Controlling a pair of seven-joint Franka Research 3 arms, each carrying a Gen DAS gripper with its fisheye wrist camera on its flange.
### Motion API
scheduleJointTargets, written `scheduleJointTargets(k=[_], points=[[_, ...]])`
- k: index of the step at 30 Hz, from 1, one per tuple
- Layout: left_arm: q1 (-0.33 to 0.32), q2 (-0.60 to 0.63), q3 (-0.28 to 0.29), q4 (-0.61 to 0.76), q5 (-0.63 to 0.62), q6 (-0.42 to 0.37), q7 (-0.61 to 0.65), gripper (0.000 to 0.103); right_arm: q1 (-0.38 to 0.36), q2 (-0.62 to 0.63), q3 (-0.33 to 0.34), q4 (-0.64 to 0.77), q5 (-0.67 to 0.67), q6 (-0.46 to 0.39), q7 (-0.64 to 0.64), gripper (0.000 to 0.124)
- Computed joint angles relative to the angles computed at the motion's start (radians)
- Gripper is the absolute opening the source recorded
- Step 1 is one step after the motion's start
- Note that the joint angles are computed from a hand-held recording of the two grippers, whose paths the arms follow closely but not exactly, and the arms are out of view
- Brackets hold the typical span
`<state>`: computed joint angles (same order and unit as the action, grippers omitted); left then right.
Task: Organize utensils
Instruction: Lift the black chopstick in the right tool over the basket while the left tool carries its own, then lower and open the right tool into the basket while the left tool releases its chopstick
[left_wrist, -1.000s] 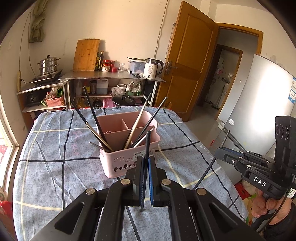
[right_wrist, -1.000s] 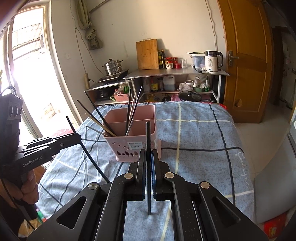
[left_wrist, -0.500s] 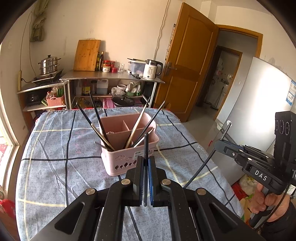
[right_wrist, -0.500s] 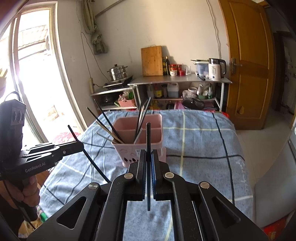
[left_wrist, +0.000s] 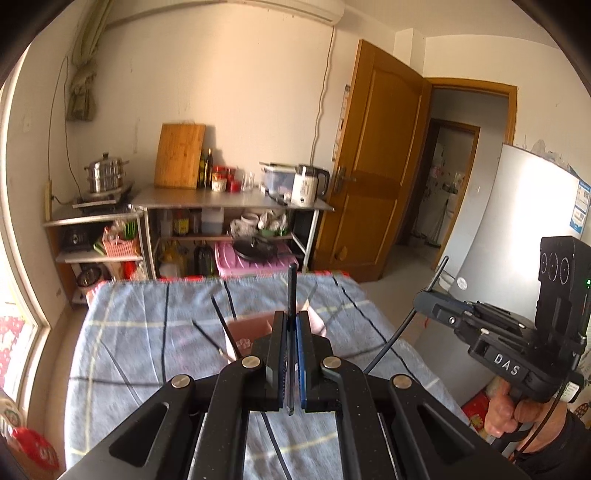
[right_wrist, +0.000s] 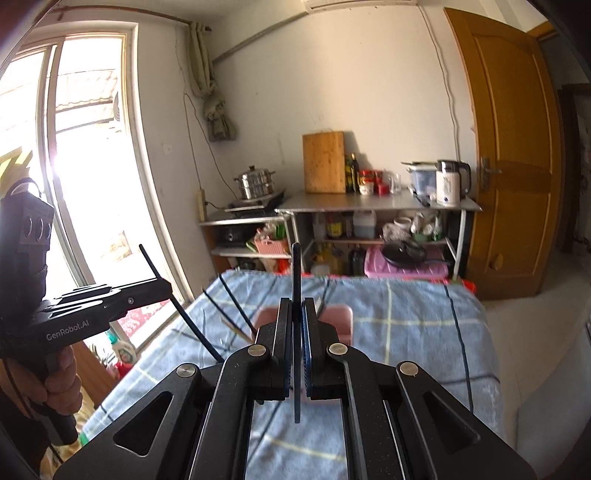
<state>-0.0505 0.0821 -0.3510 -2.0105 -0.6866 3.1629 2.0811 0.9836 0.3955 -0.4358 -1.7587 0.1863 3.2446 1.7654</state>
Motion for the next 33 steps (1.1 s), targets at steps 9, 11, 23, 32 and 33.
scheduleJointTargets(k=[9, 11, 23, 32, 33], points=[[0.013, 0.071, 0.039, 0.099, 0.223, -0.009, -0.191, 0.004, -0.138, 0.105, 0.128, 0.2, -0.007, -0.021, -0.016, 0.005], [0.013, 0.095, 0.05, 0.122, 0.282, -0.015, -0.239, 0.004, -0.159, 0.131, 0.149, 0.242, -0.009, -0.029, -0.016, 0.005], [0.114, 0.205, -0.036, 0.181, 0.463, -0.019, -0.361, 0.004, -0.192, 0.234, 0.163, 0.357, -0.049, -0.078, 0.021, 0.005], [0.181, 0.269, -0.1, 0.19, 0.572, -0.03, -0.425, 0.004, -0.229, 0.267, 0.204, 0.378, -0.091, -0.121, 0.054, 0.005], [0.184, 0.275, -0.102, 0.189, 0.582, -0.034, -0.433, 0.004, -0.233, 0.269, 0.21, 0.378, -0.095, -0.125, 0.057, 0.005]])
